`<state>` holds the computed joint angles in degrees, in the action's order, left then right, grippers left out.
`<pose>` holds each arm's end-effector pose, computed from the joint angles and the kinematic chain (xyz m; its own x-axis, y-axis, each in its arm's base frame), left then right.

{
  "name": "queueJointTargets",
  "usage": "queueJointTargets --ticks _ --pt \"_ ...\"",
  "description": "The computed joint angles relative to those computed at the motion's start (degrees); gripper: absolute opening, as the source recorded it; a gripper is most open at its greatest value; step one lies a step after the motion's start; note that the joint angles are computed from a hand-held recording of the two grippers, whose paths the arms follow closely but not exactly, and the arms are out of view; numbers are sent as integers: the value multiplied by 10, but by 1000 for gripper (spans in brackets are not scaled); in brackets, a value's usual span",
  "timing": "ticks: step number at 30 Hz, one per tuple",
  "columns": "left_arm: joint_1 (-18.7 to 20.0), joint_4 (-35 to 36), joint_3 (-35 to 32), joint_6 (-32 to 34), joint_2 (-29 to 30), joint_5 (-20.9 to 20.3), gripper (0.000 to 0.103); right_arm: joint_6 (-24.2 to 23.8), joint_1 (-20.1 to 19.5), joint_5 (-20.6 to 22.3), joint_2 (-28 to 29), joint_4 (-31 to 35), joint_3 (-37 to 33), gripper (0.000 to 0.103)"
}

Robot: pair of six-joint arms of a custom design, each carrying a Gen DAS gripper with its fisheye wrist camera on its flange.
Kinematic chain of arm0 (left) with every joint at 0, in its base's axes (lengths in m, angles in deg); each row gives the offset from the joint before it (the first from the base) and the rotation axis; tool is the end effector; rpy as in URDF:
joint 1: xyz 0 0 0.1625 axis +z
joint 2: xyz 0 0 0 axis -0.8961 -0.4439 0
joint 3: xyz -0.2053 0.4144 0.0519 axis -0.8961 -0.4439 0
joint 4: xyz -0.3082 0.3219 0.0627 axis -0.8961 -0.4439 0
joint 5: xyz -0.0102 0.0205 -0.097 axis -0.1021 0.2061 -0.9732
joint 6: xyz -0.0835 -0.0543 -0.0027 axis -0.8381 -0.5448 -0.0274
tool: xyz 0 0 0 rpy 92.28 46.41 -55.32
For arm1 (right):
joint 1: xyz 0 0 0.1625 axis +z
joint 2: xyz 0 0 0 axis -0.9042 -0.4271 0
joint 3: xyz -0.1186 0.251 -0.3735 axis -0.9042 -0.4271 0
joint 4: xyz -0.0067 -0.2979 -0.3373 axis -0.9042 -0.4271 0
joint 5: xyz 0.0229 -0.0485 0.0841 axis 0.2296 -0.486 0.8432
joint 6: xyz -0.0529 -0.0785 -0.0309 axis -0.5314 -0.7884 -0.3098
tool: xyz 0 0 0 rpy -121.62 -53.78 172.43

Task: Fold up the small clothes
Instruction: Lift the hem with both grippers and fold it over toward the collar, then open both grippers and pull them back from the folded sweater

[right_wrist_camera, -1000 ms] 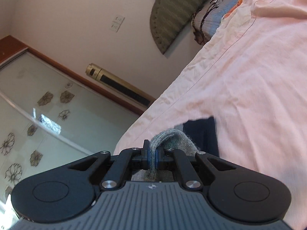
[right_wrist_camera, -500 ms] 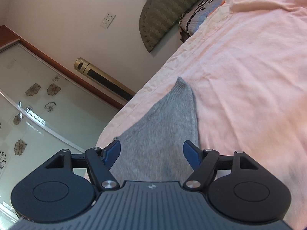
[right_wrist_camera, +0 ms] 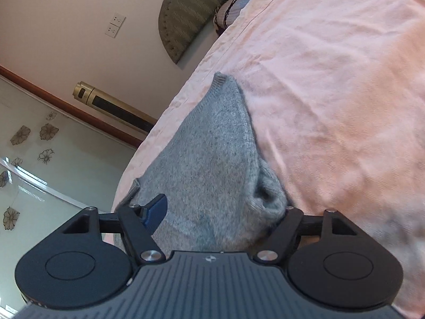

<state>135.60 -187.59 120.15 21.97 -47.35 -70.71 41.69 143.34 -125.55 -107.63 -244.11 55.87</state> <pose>-0.0385 -0.6177 0.1350 -0.9986 0.0268 -0.0458 0.0499 0.7684 -0.6380 0.0298 -0.5251 0.1548 -0.9407 0.2982 -0.1616 0.2911 0.4651 -0.8361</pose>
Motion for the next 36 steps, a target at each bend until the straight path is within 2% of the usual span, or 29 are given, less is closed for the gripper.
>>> queueJointTargets --ticks 1,3,6,12,15,17,18,20,21,22,24,25,26,28,31,33,36 --pt "0 -7 3 9 -2 -1 6 1 -1 -4 0 20 -7 12" --pt "-8 -23 13 30 -8 9 6 -4 -8 6 14 4 -11 12" --pt "-16 -42 30 55 -28 -3 4 -21 -3 10 14 -25 1 12" --pt "-16 -35 94 59 -112 -43 4 -50 4 57 -34 -47 67 11" --pt "-6 -4 150 60 -177 -72 4 -63 -5 86 -59 -63 129 11" --pt "-2 51 186 103 -225 -76 5 -66 -20 104 -69 -79 177 11" --pt "3 90 198 125 -246 -76 5 -71 -24 100 -73 -80 199 11" --pt "-1 135 219 154 -282 -28 6 -74 -19 59 -87 -67 228 18" --pt "-8 137 224 164 -294 3 7 -78 -13 27 -92 -69 238 27" --pt "-15 117 227 176 -299 27 7 -87 -7 6 -100 -73 245 45" --pt "-33 34 220 206 -279 62 12 -105 0 -13 -121 -89 242 69" --pt "-45 -9 209 235 -257 81 25 -117 6 -19 -132 -93 230 70" --pt "-57 -45 194 269 -229 99 52 -128 9 -16 -147 -72 212 70" --pt "-74 -123 156 331 -159 121 82 -157 10 -6 -165 -9 160 70" --pt "-81 -138 89 421 -73 112 82 -209 37 -81 -134 76 56 70" --pt "-89 -107 44 469 -23 145 82 -237 57 -148 -96 112 -9 70" --pt "-95 -42 -4 491 27 200 81 -249 59 -166 -65 178 -69 68"
